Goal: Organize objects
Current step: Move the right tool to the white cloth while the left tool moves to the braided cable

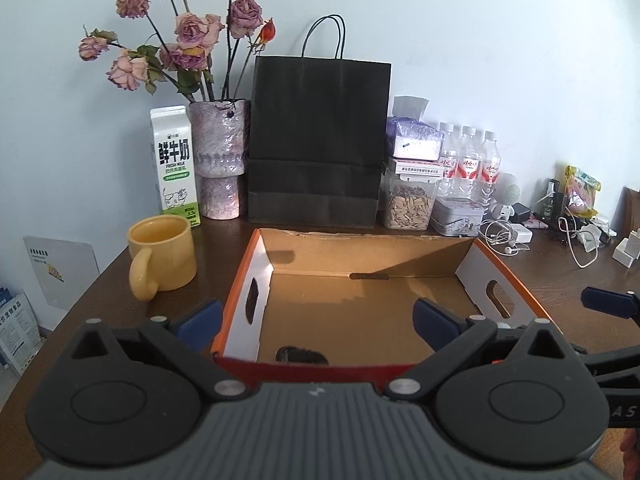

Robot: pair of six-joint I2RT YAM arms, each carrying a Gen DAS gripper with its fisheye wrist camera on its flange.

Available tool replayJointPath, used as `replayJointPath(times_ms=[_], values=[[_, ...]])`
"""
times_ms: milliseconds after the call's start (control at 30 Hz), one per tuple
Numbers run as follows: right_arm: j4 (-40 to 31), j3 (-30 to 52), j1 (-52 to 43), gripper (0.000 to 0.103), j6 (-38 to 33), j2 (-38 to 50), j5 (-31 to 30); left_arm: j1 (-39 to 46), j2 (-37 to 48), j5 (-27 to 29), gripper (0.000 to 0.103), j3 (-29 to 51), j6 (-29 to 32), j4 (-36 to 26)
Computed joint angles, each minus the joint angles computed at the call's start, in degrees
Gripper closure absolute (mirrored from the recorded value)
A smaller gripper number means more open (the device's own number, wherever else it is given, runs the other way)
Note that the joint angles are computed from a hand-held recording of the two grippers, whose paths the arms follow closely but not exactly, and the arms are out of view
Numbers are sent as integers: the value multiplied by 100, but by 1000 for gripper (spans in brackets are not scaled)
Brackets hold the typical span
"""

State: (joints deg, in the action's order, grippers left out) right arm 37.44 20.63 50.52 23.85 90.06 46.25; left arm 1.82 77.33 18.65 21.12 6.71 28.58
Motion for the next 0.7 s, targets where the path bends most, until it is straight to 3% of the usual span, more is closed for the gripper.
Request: replayJointPath(times_ms=[367,700], values=[[-1326,-468,1640,0,1311,-694,1261,1035,-1351,887,0,-925,509,-602],[-2869,-169,2895,0,3118,-308,1644,2526,-2238,1877,0,-1442,1631,-1642]])
